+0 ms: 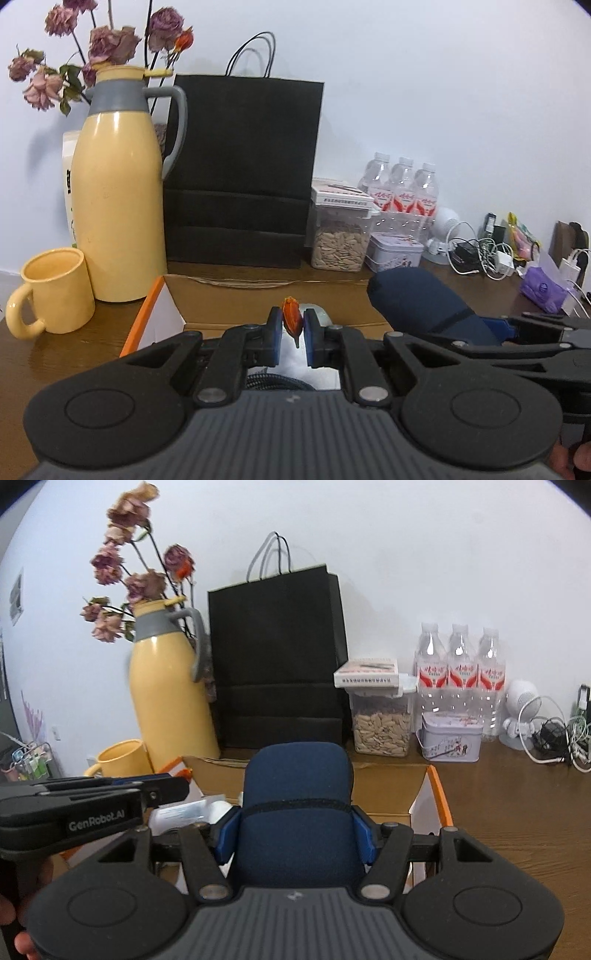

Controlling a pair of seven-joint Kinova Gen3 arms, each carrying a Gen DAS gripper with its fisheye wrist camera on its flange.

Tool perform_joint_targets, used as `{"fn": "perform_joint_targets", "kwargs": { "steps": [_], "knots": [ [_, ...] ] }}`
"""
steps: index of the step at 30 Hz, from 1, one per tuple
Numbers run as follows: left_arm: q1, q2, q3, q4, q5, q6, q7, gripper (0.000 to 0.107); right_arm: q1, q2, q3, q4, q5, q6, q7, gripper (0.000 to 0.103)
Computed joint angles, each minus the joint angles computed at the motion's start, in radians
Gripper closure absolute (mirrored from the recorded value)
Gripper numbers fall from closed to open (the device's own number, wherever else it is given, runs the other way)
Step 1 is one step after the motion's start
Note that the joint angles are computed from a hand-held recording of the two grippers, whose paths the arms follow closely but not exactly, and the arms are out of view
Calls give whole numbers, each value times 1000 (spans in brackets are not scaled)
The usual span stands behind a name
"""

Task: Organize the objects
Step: 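Carry the orange tool and navy case into the box and open both grippers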

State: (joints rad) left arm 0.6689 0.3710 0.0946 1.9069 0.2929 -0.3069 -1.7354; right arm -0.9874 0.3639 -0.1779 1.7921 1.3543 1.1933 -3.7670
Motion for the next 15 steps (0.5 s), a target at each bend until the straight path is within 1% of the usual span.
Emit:
{"fn": "perform_joint_targets", "kwargs": {
  "steps": [6,14,15],
  "knots": [
    [-36,24,18,-37,-42,64,24,95,29,-3,5,28,-12,-50,-24,43],
    [-30,23,10,-31,-73,61,52,95,38,-12,0,38,-12,-61,-37,43],
    [-22,24,1,-34,-68,66,51,94,41,-13,-1,38,-12,-68,-35,42]
  ]
}}
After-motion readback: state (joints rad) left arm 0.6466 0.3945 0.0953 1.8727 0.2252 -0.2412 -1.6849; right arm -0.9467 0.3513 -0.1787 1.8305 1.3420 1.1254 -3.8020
